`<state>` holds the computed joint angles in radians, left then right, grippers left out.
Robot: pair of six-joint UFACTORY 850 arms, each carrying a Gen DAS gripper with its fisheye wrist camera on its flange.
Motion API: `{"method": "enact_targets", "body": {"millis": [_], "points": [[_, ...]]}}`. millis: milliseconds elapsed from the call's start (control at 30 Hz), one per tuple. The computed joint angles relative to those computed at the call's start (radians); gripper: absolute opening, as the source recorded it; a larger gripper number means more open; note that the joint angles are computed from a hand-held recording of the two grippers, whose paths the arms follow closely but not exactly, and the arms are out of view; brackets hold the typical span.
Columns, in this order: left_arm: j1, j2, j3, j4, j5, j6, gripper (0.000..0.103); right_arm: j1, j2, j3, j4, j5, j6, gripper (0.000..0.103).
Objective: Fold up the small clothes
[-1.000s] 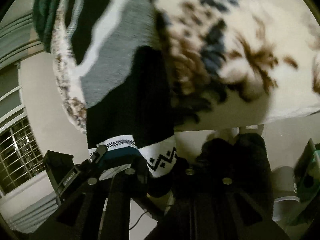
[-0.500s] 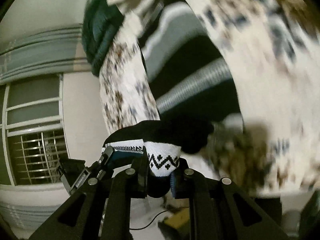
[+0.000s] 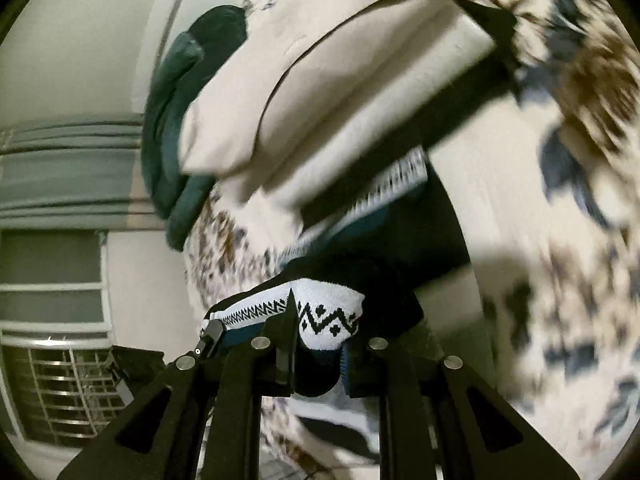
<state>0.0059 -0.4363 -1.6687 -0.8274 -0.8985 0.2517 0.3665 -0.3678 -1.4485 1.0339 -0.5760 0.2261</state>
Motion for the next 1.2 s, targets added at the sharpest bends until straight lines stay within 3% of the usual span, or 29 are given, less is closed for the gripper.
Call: {"method": "enact_targets", "body": {"millis": [100,133,167,200,300,400,533,700,800,933,1100,1200], "points": [[0.009,-0.099,-0.108,-0.006,-0.038,-0.026,0.037,-0.031,-0.078,-0.063,-0.009,-0.022,0.044,0.027],[0.015,-0.111,-0.121,-0.018,-0.046,-0.024,0.057,-0.042,-0.096,-0.074,0.020,-0.033,0.028,0.034],[0.021,-0.115,-0.123,-0.031,-0.049,-0.018,0.065,-0.049,-0.103,-0.075,0.046,-0.036,0.006,0.051],[0.029,-0.109,-0.109,-0.058,-0.051,0.000,0.065,-0.053,-0.103,-0.073,0.050,-0.030,-0.004,0.064],[0.047,-0.071,-0.049,-0.063,-0.077,0.021,0.065,-0.060,-0.071,-0.042,0.017,-0.036,-0.003,0.071],[0.066,0.025,0.084,-0.052,-0.078,0.058,0.065,-0.064,-0.028,-0.023,-0.162,-0.073,0.100,0.085],[0.096,0.188,0.298,-0.032,-0.089,0.054,0.065,-0.068,-0.002,-0.019,-0.372,-0.195,0.153,0.092],[0.111,0.385,0.542,-0.044,-0.095,-0.011,0.067,-0.095,-0.019,-0.010,-0.354,-0.301,0.013,0.096],[0.100,0.430,0.634,-0.116,-0.075,-0.046,0.070,-0.108,-0.080,-0.061,-0.270,-0.336,-0.099,0.099],[0.064,0.443,0.738,-0.342,-0.001,-0.004,0.072,-0.127,-0.202,-0.165,-0.143,-0.410,-0.237,0.101],[-0.008,0.406,0.812,-0.630,0.153,0.114,0.073,-0.129,-0.388,-0.356,-0.079,-0.536,-0.307,0.101],[-0.028,0.384,0.814,-0.758,0.223,0.170,0.073,-0.124,-0.457,-0.421,-0.042,-0.568,-0.329,0.102]]}}
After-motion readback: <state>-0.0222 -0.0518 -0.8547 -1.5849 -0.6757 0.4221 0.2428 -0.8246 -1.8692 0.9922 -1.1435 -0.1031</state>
